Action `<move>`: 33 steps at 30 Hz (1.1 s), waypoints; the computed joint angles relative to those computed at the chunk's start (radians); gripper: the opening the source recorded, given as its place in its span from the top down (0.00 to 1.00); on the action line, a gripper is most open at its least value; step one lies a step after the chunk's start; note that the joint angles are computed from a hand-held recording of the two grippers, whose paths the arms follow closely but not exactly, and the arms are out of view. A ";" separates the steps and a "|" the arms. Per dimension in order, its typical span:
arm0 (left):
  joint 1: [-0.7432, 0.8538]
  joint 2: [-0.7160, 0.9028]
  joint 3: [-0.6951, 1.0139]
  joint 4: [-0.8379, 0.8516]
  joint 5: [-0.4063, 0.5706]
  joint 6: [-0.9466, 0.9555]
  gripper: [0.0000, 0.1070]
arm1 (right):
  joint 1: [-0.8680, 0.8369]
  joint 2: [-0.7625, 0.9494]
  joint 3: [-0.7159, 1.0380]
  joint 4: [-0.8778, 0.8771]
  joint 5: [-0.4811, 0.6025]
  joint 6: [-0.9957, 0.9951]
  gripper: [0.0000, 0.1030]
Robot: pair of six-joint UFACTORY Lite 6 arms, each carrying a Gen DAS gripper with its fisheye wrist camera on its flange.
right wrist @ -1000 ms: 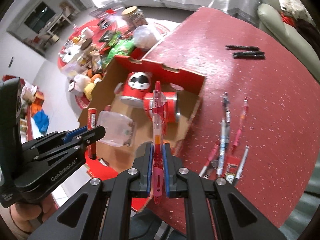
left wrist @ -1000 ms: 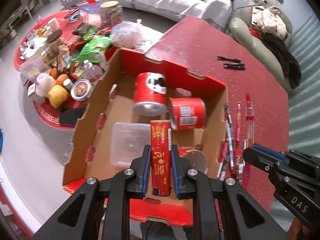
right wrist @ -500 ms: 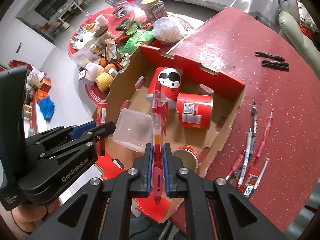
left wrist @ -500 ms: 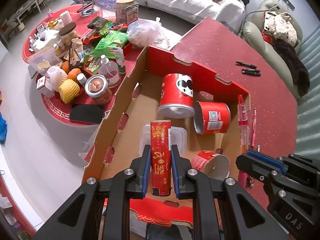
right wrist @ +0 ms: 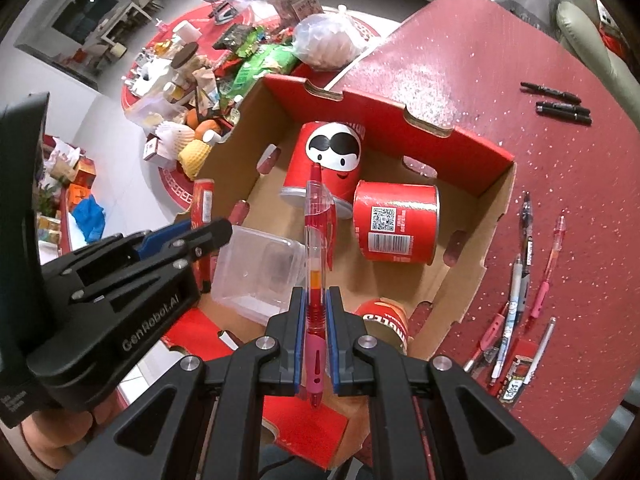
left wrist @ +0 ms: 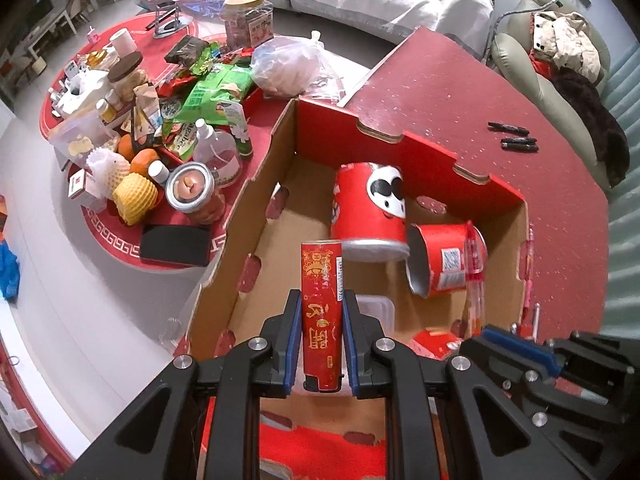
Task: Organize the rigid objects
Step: 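Carry the red tube and red pen into the box and open both tools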
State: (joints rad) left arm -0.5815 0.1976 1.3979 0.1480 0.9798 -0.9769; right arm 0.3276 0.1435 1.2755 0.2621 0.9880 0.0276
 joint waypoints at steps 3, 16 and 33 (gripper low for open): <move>0.014 0.029 0.022 0.006 -0.005 0.020 0.81 | -0.007 0.030 0.005 0.012 -0.010 0.007 0.90; 0.039 0.165 0.123 0.000 -0.024 0.116 0.81 | -0.037 0.107 -0.005 0.042 -0.057 0.038 0.90; 0.056 0.241 0.112 -0.081 -0.076 0.213 0.56 | -0.039 0.173 -0.007 0.067 -0.082 0.054 0.83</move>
State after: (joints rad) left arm -0.5254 0.4381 1.5095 0.0672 0.9039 -0.7635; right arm 0.2888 0.3167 1.2680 0.3287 0.9065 0.0817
